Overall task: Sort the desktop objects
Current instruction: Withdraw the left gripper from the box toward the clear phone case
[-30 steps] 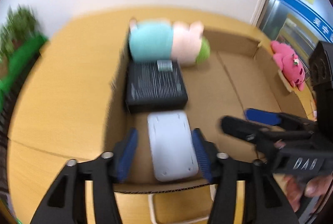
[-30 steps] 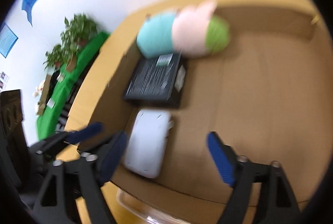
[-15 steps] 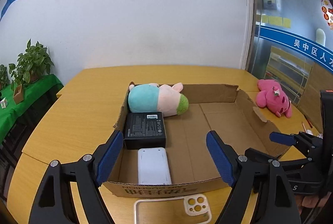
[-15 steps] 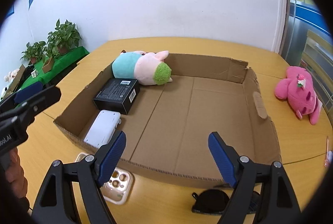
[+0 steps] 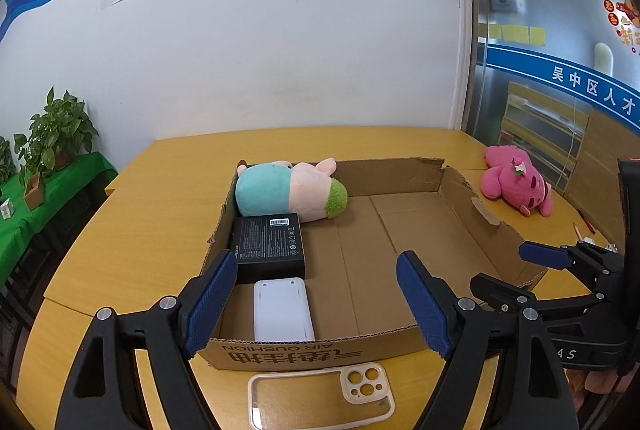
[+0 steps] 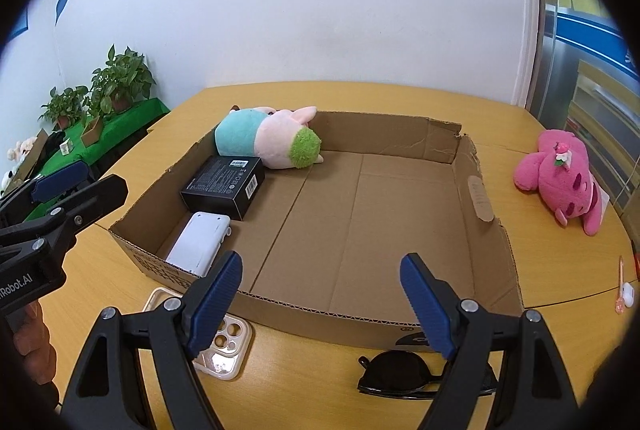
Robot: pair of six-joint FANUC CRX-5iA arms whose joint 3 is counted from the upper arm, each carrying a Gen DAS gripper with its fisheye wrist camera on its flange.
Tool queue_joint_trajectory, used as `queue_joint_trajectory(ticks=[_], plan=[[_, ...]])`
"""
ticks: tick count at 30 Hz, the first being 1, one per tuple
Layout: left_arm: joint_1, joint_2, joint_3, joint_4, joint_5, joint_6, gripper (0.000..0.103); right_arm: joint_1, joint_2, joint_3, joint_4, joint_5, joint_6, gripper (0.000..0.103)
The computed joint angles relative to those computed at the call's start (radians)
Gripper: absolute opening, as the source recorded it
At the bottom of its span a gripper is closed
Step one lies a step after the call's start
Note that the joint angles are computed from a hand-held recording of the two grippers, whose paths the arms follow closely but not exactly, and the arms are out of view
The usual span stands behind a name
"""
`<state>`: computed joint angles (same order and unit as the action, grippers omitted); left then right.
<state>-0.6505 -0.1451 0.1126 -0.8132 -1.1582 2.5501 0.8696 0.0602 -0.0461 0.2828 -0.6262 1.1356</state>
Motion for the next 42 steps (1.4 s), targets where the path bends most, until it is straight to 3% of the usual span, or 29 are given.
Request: queue_joint_trajectory(ticks=[21,25,28,31,34,37,40,42], plan=[[0.038,-0.03,-0.052,0.059,0.077,-0.024,0.086,-0.005,0.009,0.019,-0.043,-0.016,0.016,0.081],[0.089,-0.06,-0.101,0.138,0.108,-0.054,0.086,-0.032,-0.001,0.061,-0.262,-0.038,0.235,0.081],[0.145,-0.101,-0.168,0.227,0.146,-0.102,0.086,-0.058,0.017,0.109,-0.435,-0.126,0.419,0.081],[0.209,-0.139,-0.239,0.323,0.173,-0.131,0.086,-0.06,0.045,0.127,-0.519,-0.192,0.515,0.081],[0.274,-0.164,-0.304,0.422,0.185,-0.18,0.086,-0.091,0.096,0.184,-0.681,-0.295,0.622,0.08],[0.312,-0.173,-0.35,0.483,0.19,-0.225,0.086,-0.119,0.145,0.232,-0.79,-0.367,0.662,0.08],[0.361,-0.178,-0.405,0.576,0.226,-0.291,0.086,-0.126,0.183,0.258,-0.818,-0.396,0.663,0.08],[0.428,-0.187,-0.473,0.706,0.294,-0.404,0.086,-0.122,0.204,0.272,-0.811,-0.404,0.668,0.079]])
